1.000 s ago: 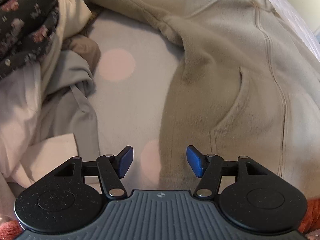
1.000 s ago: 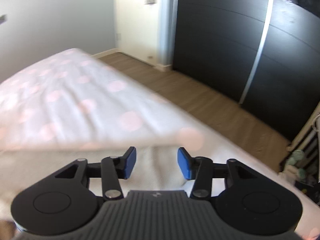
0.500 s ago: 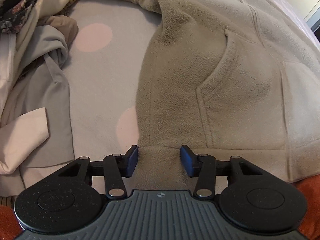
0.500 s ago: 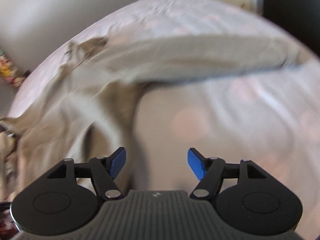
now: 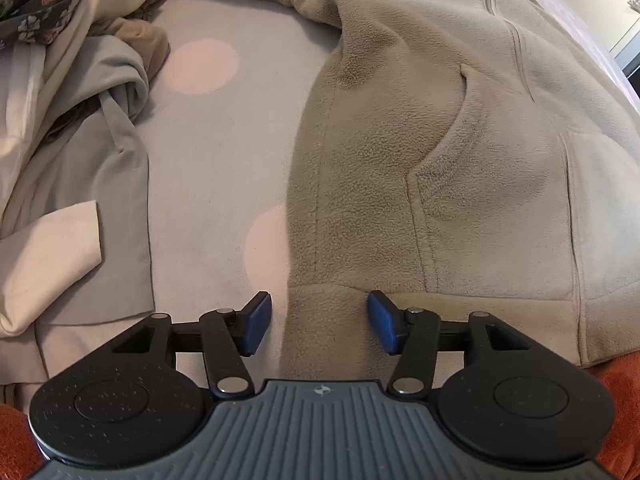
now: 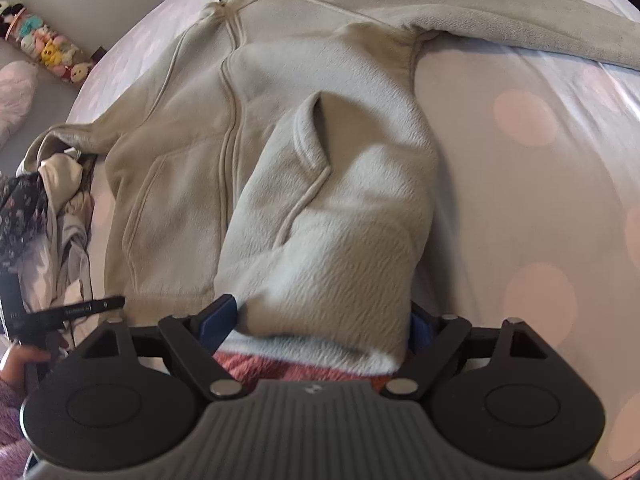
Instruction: Fold clothes
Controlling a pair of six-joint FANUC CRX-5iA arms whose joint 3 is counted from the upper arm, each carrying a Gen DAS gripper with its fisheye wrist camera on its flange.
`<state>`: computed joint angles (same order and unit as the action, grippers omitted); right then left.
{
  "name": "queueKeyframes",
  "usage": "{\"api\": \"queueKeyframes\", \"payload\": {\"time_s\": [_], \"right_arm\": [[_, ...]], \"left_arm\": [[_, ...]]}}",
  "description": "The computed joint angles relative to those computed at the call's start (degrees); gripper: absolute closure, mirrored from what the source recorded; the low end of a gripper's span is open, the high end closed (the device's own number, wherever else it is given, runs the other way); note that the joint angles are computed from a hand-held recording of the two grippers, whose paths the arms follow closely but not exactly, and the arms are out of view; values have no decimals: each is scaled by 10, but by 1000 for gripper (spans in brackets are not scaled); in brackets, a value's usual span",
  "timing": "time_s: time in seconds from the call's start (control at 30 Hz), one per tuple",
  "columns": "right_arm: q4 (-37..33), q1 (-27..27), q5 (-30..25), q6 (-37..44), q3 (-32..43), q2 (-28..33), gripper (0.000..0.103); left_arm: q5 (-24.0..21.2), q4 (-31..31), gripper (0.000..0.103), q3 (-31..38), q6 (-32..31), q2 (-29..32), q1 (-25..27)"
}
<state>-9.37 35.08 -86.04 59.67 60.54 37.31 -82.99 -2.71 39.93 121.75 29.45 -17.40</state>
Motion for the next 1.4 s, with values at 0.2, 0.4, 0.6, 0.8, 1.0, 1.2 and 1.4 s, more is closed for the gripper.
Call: {"api": "queueKeyframes", "payload": {"time_s": [0.2, 0.4, 0.6, 0.8, 1.0, 1.2, 1.4], "right_arm": [[36, 9, 77, -8, -81, -40, 57], [41, 14, 114, 16, -61, -39, 82], [40, 17, 123, 51, 11, -23, 87], [44, 16, 143, 42, -7, -52, 87], [62, 18, 120, 12, -57, -77, 88], [78, 22, 72, 11, -74, -76, 88], [109, 21, 43, 23, -53, -69, 75]], "left_arm": [[29, -2, 79, -13, -8, -12, -6], [134, 30, 90, -87, -8, -75, 4], [200, 39, 91, -103, 7, -125, 11], [156, -29, 91, -45, 39, -135, -15], [102, -25, 91, -47, 13, -130, -24], [40, -28, 90, -36, -8, -107, -27], [-41, -101, 89, 14, 16, -92, -50]]}}
